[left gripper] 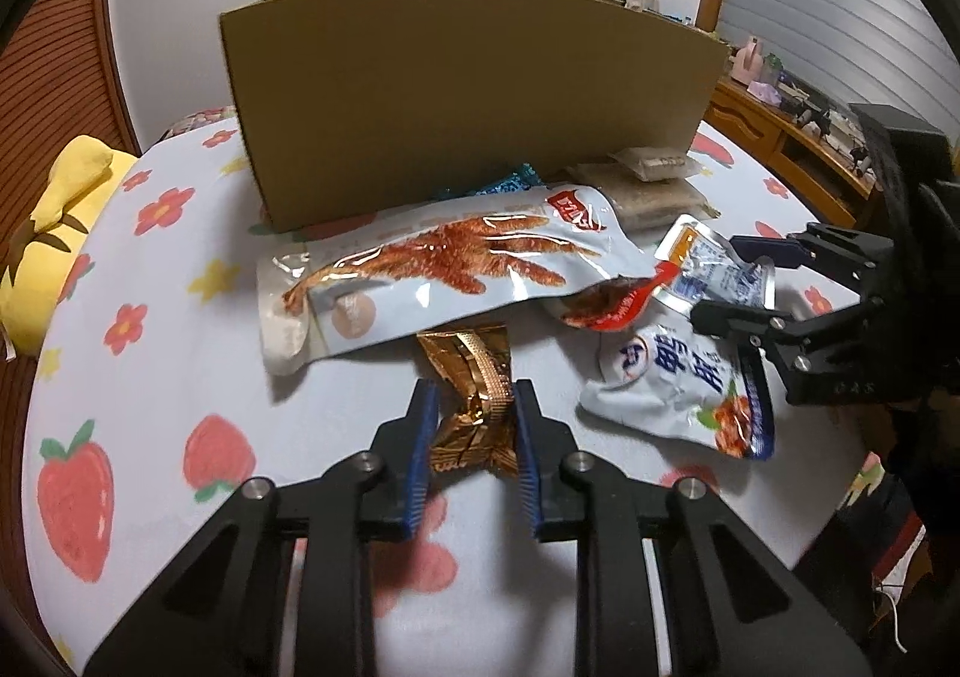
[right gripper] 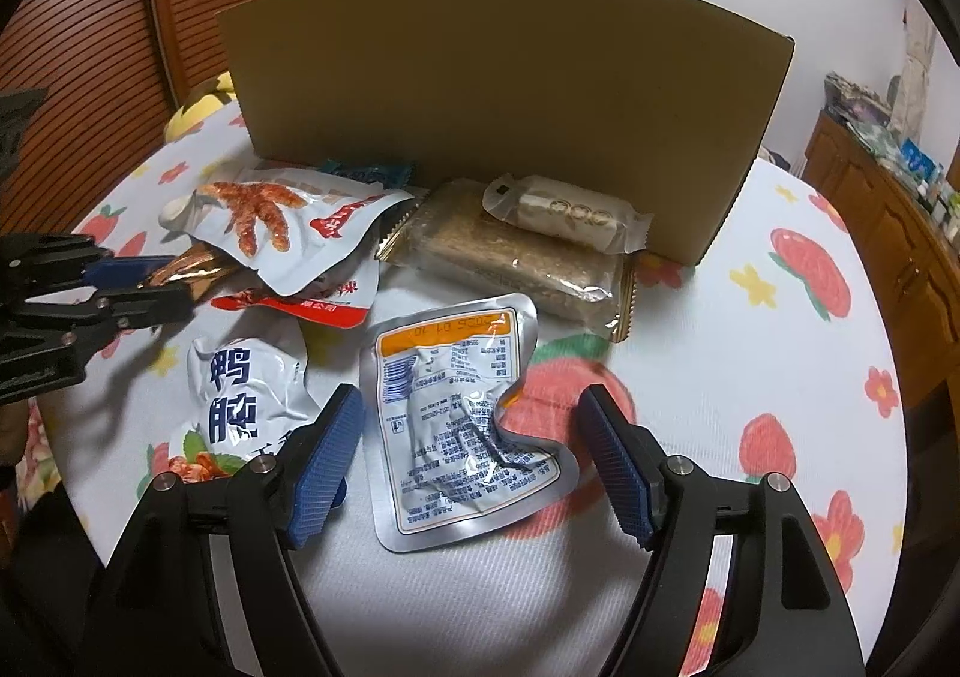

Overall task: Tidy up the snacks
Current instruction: 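Grasp the clear blue-label pack with the right tool while the left tool holds the gold wrapper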

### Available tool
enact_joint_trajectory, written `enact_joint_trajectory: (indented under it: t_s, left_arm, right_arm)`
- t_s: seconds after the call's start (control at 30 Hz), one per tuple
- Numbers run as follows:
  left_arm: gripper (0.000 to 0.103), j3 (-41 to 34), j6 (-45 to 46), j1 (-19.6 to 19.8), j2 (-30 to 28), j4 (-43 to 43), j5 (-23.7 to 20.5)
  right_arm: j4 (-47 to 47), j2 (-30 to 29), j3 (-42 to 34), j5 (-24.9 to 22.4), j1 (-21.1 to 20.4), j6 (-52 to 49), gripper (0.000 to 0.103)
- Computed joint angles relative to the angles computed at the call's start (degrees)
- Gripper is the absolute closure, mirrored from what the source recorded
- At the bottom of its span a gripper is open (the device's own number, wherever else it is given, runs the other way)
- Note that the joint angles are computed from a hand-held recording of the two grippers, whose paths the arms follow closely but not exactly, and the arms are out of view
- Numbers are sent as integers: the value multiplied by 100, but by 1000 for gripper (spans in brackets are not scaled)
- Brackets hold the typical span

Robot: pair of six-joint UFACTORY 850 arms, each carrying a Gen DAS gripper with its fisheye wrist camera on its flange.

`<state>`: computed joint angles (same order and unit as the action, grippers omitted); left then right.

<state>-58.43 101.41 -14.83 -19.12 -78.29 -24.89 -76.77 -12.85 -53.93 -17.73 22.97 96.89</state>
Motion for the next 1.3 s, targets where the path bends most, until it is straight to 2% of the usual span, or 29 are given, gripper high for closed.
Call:
enact_joint_trajectory:
  t_s: [0.3, 0.87, 1.1, 1.13, 1.23, 1.3]
  left_arm:
    - [81, 388, 617, 93, 353, -446, -64]
    - [81, 477, 836, 199, 502, -834, -313]
    - [81, 502, 919, 164, 516, -884, -327]
    - [81, 503, 919, 164, 518, -887, -330]
    - [81, 495, 898, 165, 504, -914, -331]
    - [81, 490, 877, 168, 492, -923, -333]
  right_arm:
    - [-8, -1, 1, -2, 3, 10, 27]
    - [-32, -9, -1, -22, 18, -8, 28]
    - [51, 37, 13, 97, 62, -192, 49]
    - [65, 56, 25, 91, 71, -204, 63]
    - [320, 162, 93, 378, -7, -394, 69]
    - [434, 182, 104, 412, -1, -520, 72]
